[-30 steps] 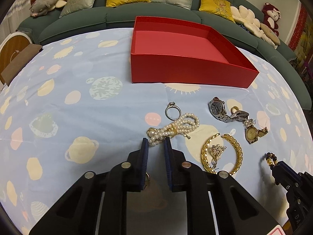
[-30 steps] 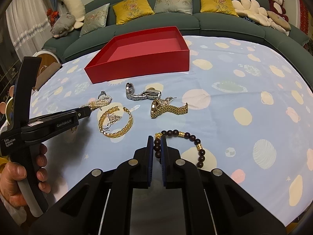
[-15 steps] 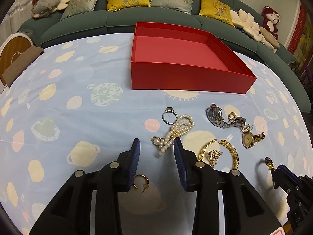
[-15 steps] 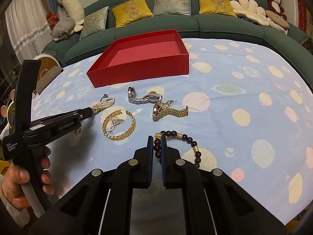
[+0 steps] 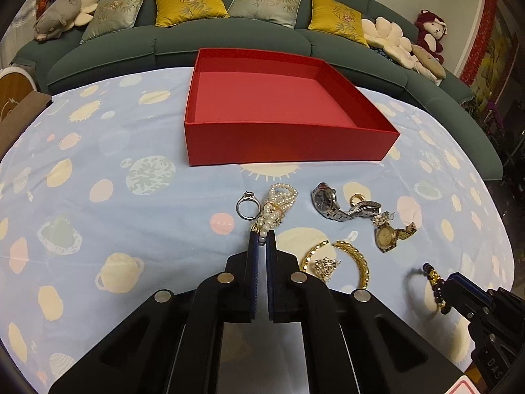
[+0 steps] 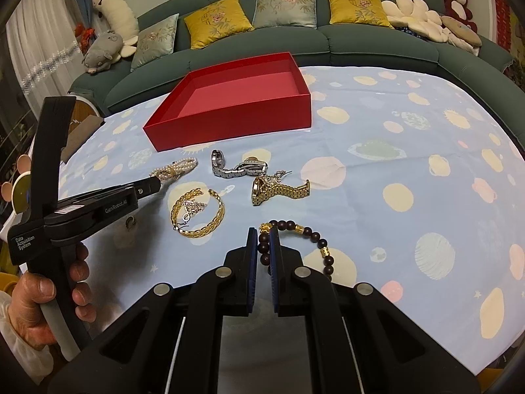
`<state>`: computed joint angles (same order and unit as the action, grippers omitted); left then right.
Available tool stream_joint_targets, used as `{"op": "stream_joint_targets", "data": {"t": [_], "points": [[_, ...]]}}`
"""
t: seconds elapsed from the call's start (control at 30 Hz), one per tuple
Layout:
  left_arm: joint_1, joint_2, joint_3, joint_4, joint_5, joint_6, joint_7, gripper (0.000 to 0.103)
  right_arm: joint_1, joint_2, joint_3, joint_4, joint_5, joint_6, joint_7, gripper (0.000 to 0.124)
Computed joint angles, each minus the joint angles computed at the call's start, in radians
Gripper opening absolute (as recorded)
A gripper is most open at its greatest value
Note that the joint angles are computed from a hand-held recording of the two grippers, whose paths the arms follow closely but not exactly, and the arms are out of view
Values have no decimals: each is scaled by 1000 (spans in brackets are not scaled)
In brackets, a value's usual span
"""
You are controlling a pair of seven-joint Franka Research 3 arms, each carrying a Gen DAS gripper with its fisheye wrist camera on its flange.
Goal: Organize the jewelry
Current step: 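Grasp the pearl necklace with the left tool while the right tool holds the bracelet, then carry the bracelet and pearl necklace in both tools over the red box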
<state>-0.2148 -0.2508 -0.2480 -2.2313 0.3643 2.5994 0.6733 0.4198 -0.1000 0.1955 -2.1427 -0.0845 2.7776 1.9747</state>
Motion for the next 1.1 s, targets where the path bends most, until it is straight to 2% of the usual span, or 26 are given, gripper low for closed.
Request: {"op": "stream_joint_targets", "data": {"t": [0.17, 0.33, 0.43, 0.6, 0.73, 0.9, 1.1], "points": [[-7, -66, 3, -28, -14, 23, -1, 2, -3, -15, 2, -6, -4, 9, 5, 6], [4, -120, 0, -13, -17, 2, -2, 2, -6, -35, 7, -1, -3, 28, 0, 6], [18, -147, -3, 22, -4, -20, -2, 2, 6, -54, -2, 21, 53, 54, -60, 6], [53, -147, -6, 115, 43, -46, 16, 2, -5, -59, 7, 112, 49, 75, -137, 6], [74, -78, -1, 212, 74, -50, 52, 2, 3, 13, -10, 251, 105, 51, -222, 6], [85, 43, 7, 320, 106, -70, 83, 2, 13, 166, -34, 455, 128, 5, -276, 6], [79, 182, 31, 412, 118, -113, 106, 3, 48, 365, -84, 685, 118, -61, -268, 6]]}}
